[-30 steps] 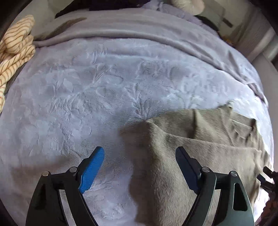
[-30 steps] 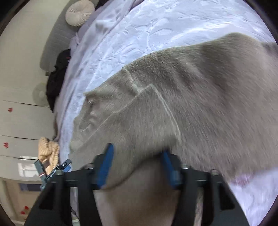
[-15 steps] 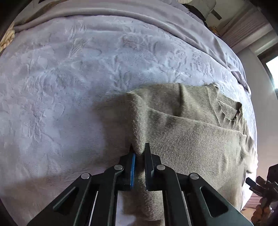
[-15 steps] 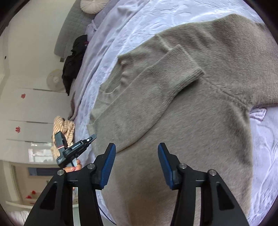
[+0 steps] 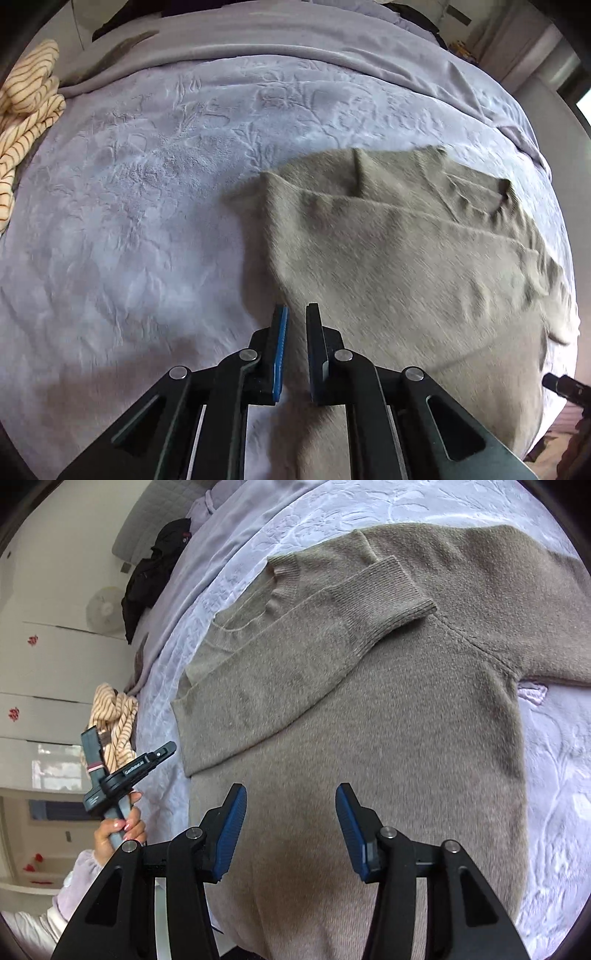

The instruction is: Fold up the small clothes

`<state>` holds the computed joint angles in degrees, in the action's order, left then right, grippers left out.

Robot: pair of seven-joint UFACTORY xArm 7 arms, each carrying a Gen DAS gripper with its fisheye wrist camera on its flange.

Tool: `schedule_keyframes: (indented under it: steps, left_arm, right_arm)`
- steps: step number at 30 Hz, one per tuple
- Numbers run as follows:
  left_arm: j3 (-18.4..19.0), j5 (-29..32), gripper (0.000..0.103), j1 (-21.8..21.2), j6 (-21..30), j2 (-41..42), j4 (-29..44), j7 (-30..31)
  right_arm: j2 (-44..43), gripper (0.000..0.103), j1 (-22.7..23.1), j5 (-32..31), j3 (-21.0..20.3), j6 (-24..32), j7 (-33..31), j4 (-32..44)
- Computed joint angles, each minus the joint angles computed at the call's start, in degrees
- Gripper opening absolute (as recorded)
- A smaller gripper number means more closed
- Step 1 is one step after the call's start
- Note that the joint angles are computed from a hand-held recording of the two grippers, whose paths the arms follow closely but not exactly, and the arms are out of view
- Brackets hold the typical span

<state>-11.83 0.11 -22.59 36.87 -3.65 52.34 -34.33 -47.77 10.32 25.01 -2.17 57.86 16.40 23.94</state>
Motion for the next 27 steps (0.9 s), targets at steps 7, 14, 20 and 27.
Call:
schedule_keyframes:
  steps: [7,14,20,27]
  left_arm:
    - [-2.7,-3.2,0.011,-3.7,5.6,-3.1,0.3,0.8]
    - [-5.5,-1.9,0.011,-7.8,11.8,-1.6,4.2,-2.3]
    - [-6.4,-3.3,0.059,-10.8,11.5,0.1,6.2,-4.0]
    - [-6.7,-2.2,0.103,-12.4,12.0,0.7,7.6,-5.8]
  right_arm:
    - [-3.7,0.054,0.4,-0.4,1.1,3.3,2.7,-0.1]
    - [-8.0,0.055,0.7,-0.5,1.9,6.3,6.5,-1.6]
    - [-10.8,0.055,1.2,-0.6,2.3,8.1,8.7,-2.8]
    - [-12.4,0.055,1.0,-1.1,1.8,8.6,9.7,-3.6]
